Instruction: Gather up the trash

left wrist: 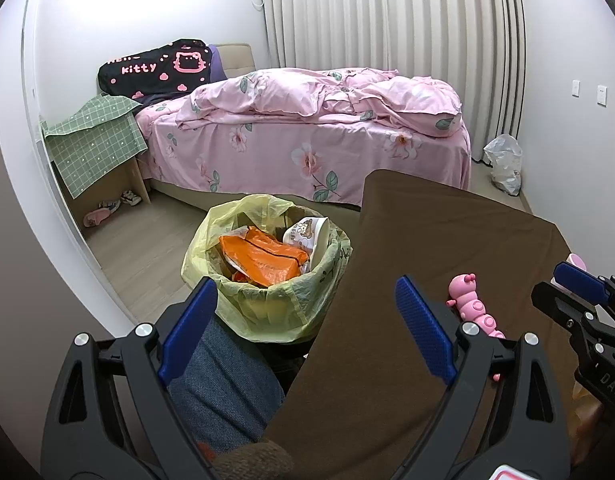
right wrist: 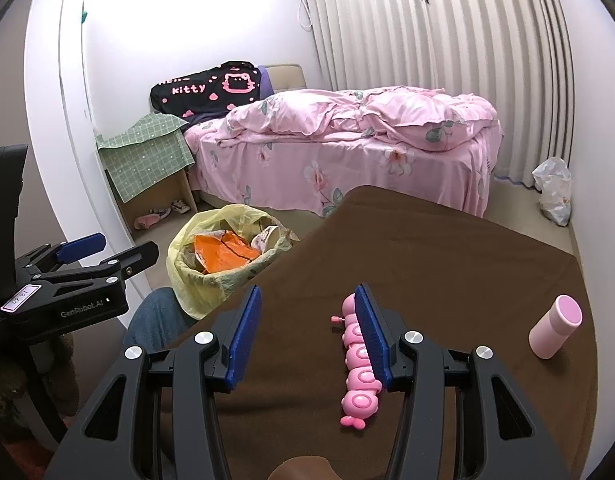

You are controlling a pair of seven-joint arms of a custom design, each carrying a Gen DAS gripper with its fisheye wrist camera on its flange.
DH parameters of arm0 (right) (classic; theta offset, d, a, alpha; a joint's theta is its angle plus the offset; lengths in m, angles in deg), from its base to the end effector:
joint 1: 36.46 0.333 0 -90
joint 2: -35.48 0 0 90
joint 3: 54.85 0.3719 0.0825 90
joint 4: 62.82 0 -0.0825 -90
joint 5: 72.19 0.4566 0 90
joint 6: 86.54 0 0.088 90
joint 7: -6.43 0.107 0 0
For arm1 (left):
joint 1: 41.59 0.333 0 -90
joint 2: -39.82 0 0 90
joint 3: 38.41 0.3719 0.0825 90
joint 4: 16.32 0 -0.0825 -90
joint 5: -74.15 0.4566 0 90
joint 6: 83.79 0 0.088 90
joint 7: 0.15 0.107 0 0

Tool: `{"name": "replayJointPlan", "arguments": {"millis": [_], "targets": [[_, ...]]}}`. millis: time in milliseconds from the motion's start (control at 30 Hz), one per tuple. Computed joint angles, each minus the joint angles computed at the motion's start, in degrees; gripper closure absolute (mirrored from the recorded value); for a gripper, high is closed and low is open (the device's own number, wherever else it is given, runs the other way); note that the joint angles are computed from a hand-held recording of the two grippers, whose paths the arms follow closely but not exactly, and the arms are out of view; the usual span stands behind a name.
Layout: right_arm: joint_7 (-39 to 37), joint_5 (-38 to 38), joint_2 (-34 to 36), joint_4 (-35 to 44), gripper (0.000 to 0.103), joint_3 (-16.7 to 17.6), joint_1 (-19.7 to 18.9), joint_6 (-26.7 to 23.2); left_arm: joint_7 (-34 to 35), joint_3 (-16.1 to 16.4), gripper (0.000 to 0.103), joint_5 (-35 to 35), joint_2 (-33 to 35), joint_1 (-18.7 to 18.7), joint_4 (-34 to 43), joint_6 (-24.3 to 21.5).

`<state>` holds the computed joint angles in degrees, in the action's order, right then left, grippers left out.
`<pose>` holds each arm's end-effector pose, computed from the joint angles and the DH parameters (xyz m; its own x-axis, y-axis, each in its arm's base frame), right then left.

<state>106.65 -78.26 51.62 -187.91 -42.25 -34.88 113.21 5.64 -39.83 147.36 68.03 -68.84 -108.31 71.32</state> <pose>0.6480 0.1676 0.3867 0.2243 -0.9635 -0.1459 -0.5350 0.0034 -0.8448 0.6924 -0.4129 0.4051 -0.0360 -0.9977 -0.0583 -0.5648 0.0684 -0.8224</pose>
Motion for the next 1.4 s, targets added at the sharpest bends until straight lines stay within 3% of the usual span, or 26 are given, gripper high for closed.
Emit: {"name": "replayJointPlan", "arguments": {"millis": [367, 567, 733, 1000, 1200, 1333, 1400], "targets": [[-4.5, 6.3, -0.8, -0.4, 0.057, -3.4, 4.3, -0.7, 2.1, 0.0, 0.017, -1.7, 0.1, 0.4, 0.0, 1.3], [-5.9, 8.0, -0.8, -0.3, 0.057, -3.3, 4.6, -1.1, 2.1, 0.3, 0.017, -1.9, 0.2, 0.3, 0.0, 1.7], [-9.1, 12.4, -0.8, 0.1, 0.057, -5.8, 7.9, -1.2, 2.0, 0.4, 0.017, -1.7, 0.2, 0.2, -0.1, 1.8], [-11.4, 15.1, -0.9, 0.1, 0.057, -6.0, 8.6, -1.6, 1.5, 0.7, 0.017, -0.9, 0.2, 0.3, -0.3, 3.1], [-15.7, 20.6, -1.2, 0.0, 0.057, -8.8, 12.7, -1.8, 1.5, 0.7, 0.017, -0.9, 0.3, 0.6, -0.4, 4.1], [-21.3, 27.2, -1.2, 0.5, 0.057, -12.7, 17.9, -2.2, 1.1, 0.9, 0.017, -0.7, 0.1, 0.9, -0.9, 5.9], [-24.4, 30.8, -1.2, 0.8, 0.057, -14.6, 20.4, -2.6, 4.7, -0.5, 0.017, -4.2, 0.7, 2.6, -0.8, 8.0]]}}
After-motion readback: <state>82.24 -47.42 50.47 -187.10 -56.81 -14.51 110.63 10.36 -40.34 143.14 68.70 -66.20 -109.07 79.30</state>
